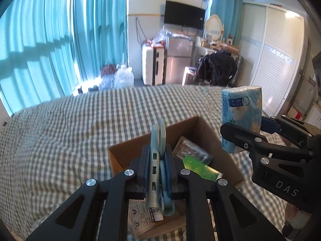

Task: Organize objects
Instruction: 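Lower the clip and tissue pack into the box and open both grippers, then move both tools back toward the clear jar and white cloth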

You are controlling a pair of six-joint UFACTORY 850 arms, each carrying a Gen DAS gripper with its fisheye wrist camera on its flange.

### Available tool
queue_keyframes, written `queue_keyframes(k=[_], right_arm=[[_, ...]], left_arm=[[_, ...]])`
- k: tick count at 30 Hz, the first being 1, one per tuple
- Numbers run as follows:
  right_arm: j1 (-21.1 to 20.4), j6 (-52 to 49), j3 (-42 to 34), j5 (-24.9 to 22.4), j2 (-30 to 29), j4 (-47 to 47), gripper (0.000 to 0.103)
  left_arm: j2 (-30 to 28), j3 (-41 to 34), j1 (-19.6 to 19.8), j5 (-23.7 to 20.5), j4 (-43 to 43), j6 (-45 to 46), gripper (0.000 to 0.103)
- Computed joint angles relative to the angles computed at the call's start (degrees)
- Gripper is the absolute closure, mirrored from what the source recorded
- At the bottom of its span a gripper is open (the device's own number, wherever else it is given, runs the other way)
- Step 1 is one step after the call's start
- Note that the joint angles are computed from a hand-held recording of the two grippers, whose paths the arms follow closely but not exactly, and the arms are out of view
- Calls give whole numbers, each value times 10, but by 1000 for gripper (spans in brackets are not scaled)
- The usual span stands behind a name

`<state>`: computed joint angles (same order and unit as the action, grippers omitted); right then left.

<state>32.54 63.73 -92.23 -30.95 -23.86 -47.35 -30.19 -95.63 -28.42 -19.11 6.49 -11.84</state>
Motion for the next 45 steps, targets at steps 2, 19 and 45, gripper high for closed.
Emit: queue_keyframes(k=[2, 19, 45], right_arm=[[-8, -18, -3, 5, -14, 23, 56], [-22, -62, 2, 9, -37, 90, 51], [162, 109, 78, -188, 190, -175, 10]], left_arm=[[-11, -2, 1, -4, -1, 2, 90], [-31, 12, 9, -36, -114, 91, 89], [280, 227, -14, -4, 285, -323, 3]])
